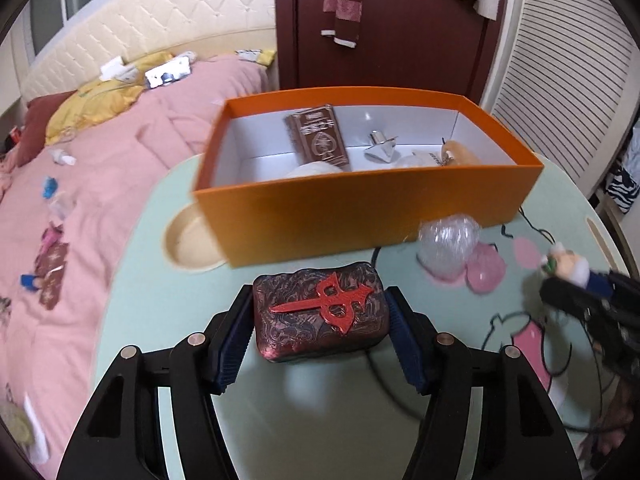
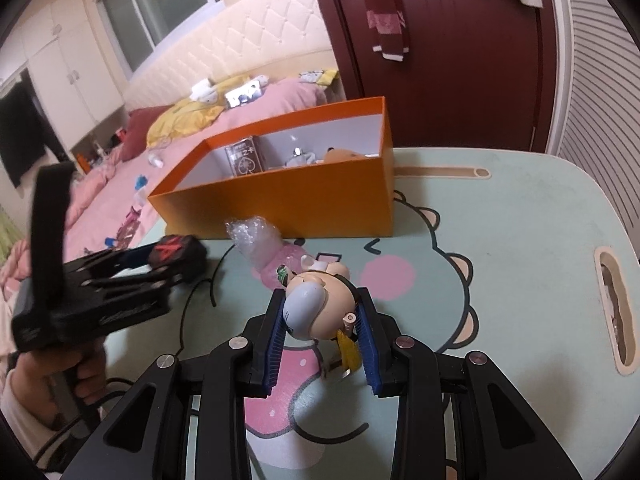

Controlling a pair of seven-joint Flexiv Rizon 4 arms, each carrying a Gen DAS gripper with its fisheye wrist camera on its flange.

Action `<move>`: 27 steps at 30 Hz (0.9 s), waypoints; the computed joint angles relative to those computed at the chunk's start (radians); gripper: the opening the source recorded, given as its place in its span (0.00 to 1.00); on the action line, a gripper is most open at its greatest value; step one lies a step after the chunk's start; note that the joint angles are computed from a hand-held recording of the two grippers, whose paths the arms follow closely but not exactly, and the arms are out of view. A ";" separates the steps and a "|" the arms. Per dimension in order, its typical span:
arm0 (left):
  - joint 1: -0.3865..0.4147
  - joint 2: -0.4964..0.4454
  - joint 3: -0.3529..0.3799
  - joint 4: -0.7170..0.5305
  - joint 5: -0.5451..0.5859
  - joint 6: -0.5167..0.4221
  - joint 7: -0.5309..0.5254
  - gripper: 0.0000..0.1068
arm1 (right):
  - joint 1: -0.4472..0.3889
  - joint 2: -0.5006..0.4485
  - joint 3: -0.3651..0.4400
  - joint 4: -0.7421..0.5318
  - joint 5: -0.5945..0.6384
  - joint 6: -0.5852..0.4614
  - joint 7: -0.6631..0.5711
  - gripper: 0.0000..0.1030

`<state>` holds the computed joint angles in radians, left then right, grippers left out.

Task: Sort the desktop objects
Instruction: 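Grasp the white-haired figure with the right tool while the left tool grasps the dark red box, then carry the figure with right tool while left tool carries the red box over the orange box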

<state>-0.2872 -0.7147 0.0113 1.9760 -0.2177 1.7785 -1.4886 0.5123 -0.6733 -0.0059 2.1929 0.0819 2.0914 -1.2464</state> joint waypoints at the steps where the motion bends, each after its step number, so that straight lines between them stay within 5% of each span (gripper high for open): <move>1: 0.017 0.008 -0.016 0.015 0.001 0.003 -0.005 0.60 | 0.010 0.003 -0.007 0.000 0.003 -0.002 -0.005 0.31; 14: 0.099 0.037 -0.090 0.055 0.035 0.047 -0.030 0.60 | 0.049 0.014 -0.026 -0.038 0.000 -0.032 -0.038 0.31; 27: 0.177 0.067 -0.159 -0.047 0.085 0.105 -0.010 0.60 | 0.046 0.037 -0.046 -0.140 -0.011 0.001 -0.093 0.31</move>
